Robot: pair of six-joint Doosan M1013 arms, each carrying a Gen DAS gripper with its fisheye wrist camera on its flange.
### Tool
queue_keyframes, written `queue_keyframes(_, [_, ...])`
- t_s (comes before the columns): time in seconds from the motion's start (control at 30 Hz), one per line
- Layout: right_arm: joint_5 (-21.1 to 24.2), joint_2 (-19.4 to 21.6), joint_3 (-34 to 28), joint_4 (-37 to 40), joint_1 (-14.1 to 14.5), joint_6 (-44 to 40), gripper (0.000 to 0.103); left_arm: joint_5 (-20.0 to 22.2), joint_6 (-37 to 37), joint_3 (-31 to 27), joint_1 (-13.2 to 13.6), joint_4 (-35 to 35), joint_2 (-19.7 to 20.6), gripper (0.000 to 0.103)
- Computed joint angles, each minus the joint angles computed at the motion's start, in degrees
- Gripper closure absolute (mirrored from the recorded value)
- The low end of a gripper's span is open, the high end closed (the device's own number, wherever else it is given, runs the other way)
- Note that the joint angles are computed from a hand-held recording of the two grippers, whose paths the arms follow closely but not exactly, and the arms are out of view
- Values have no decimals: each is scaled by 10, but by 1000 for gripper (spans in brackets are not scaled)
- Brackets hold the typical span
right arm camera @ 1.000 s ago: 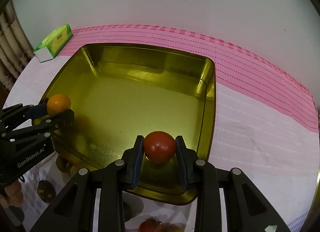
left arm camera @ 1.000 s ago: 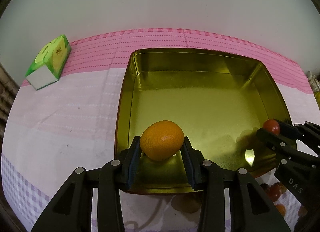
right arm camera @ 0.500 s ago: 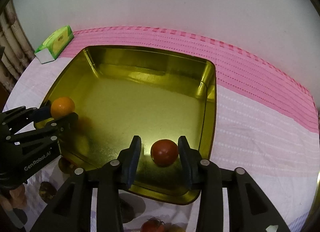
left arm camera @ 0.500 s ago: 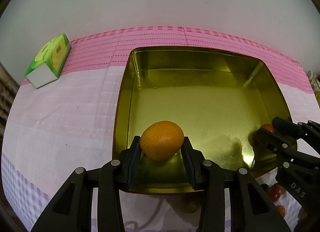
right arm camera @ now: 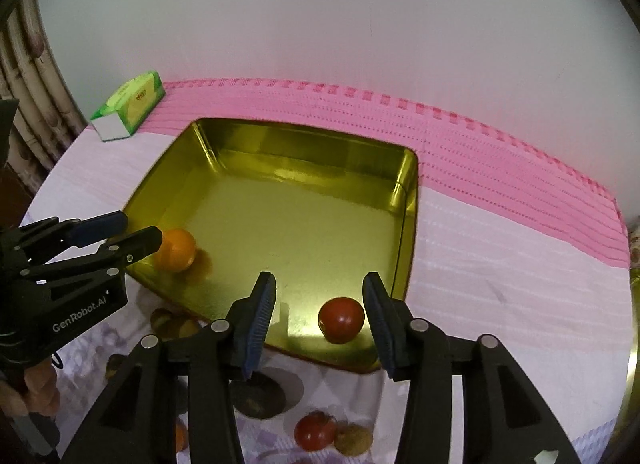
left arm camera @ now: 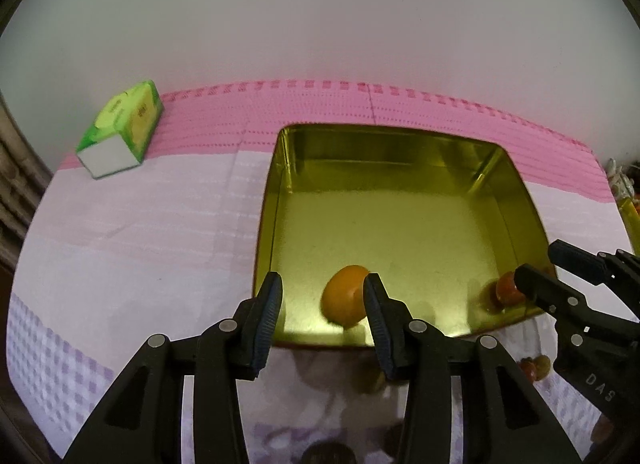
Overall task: Organize fruits
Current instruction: 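Open both tools to drop the orange and tomato into the tin, then withdraw both tools and approach the large tangerine and dark dried fruit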
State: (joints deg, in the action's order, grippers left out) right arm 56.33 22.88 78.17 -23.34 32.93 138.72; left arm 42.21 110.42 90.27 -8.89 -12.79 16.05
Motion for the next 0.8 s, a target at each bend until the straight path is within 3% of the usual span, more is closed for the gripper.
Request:
queue_keyframes(0.37, [6, -41, 37, -41, 33, 49, 60, -26, 19, 71, 15, -1, -70, 59])
queue_keyframes(0.8, [13, -87, 113, -44, 85, 114, 60, -16, -1, 161, 36, 8, -126, 59])
